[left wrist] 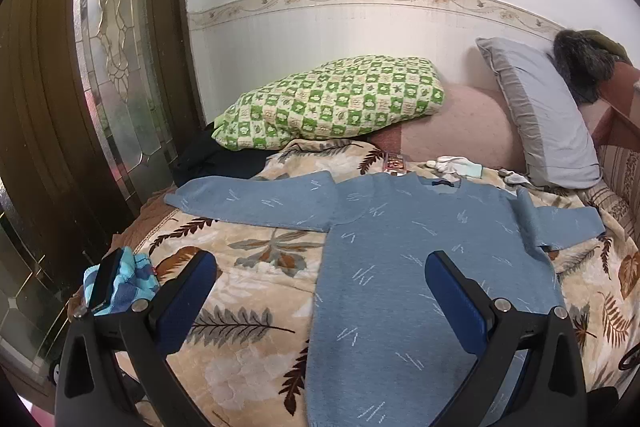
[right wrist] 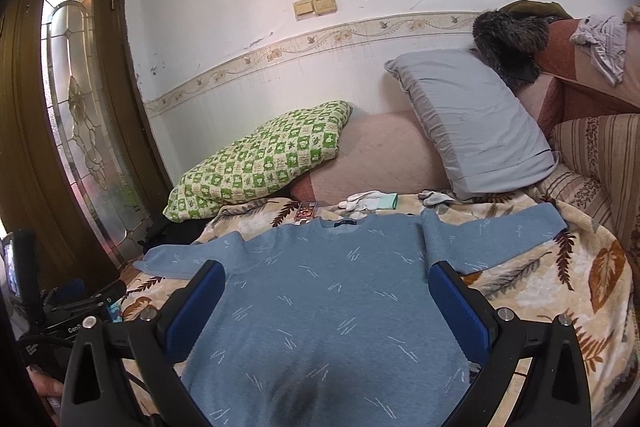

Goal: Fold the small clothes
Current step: 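Grasp the sweater's sleeve cuff with the left gripper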

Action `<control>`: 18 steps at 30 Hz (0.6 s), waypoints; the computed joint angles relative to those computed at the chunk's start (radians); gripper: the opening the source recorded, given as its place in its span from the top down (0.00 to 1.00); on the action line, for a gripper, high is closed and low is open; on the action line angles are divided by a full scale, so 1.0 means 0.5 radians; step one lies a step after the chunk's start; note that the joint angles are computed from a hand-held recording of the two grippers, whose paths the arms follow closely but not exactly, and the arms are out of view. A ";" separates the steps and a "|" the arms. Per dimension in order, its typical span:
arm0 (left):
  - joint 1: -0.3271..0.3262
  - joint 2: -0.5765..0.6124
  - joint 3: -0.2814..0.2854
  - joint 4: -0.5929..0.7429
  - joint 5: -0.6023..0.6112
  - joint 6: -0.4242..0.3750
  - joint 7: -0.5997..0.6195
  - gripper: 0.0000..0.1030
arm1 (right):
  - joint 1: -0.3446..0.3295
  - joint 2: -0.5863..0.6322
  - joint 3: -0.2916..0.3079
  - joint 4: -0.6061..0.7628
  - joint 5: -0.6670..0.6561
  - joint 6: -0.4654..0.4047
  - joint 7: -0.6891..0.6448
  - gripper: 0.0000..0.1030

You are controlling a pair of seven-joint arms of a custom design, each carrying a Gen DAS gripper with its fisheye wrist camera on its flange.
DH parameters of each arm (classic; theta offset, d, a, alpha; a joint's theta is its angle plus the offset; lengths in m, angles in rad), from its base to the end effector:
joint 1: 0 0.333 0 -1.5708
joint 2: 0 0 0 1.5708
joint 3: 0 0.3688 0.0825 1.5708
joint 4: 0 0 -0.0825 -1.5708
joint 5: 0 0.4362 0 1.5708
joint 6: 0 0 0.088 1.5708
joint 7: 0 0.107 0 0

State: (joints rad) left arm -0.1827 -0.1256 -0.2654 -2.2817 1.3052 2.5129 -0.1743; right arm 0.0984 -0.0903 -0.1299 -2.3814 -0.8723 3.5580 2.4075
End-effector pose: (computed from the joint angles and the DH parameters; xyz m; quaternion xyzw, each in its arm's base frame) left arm 0.5016 -0.2533 0.4596 -0.7104 0.5242 -0.2635 0.3886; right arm 0.5332 0.0763 0.5015 -0.6362 0.5455 -0.2813 0.4674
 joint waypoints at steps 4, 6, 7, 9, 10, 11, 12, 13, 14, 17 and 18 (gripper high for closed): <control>-0.020 0.015 -0.016 0.022 -0.013 -0.031 0.020 0.00 | -0.011 -0.023 -0.070 0.014 -0.225 -0.008 0.222 0.00; -0.035 0.036 -0.025 0.041 -0.009 -0.075 0.043 0.00 | -0.031 -0.022 -0.068 0.008 -0.215 0.007 0.220 0.00; -0.041 0.045 -0.023 0.049 -0.014 -0.084 0.054 0.00 | -0.032 -0.018 -0.085 0.024 -0.282 0.004 0.290 0.00; -0.048 0.057 -0.016 0.054 -0.010 -0.081 0.039 0.00 | -0.052 -0.002 -0.091 0.044 -0.345 0.013 0.363 0.00; -0.050 0.066 -0.011 0.058 -0.010 -0.080 0.033 0.00 | -0.066 0.008 -0.085 0.051 -0.353 0.019 0.380 0.00; -0.052 0.077 -0.008 0.064 -0.001 -0.085 0.021 0.00 | -0.071 0.021 -0.089 0.082 -0.439 0.011 0.475 0.00; -0.052 0.087 0.000 0.069 -0.012 -0.080 0.040 0.00 | -0.083 0.033 -0.082 0.102 -0.492 0.001 0.531 0.00; -0.049 0.099 0.010 0.074 -0.011 -0.065 0.053 0.00 | -0.096 0.049 -0.072 0.122 -0.530 -0.002 0.573 0.00; -0.043 0.111 0.023 0.079 -0.004 -0.039 0.066 0.00 | -0.109 0.069 -0.061 0.148 -0.578 -0.008 0.628 0.00; 0.021 0.139 0.108 0.063 -0.046 0.163 0.117 0.00 | -0.150 0.130 -0.008 0.213 -0.642 -0.031 0.699 0.00; 0.064 0.151 0.151 0.047 -0.062 0.289 0.111 0.00 | -0.161 0.156 0.009 0.250 -0.714 -0.047 0.770 0.00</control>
State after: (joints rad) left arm -0.1506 -0.0502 -0.1900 -2.2582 1.2740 2.6577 -0.1186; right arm 0.0181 -0.0125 -0.1252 -2.2563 -1.2293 3.5343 2.7927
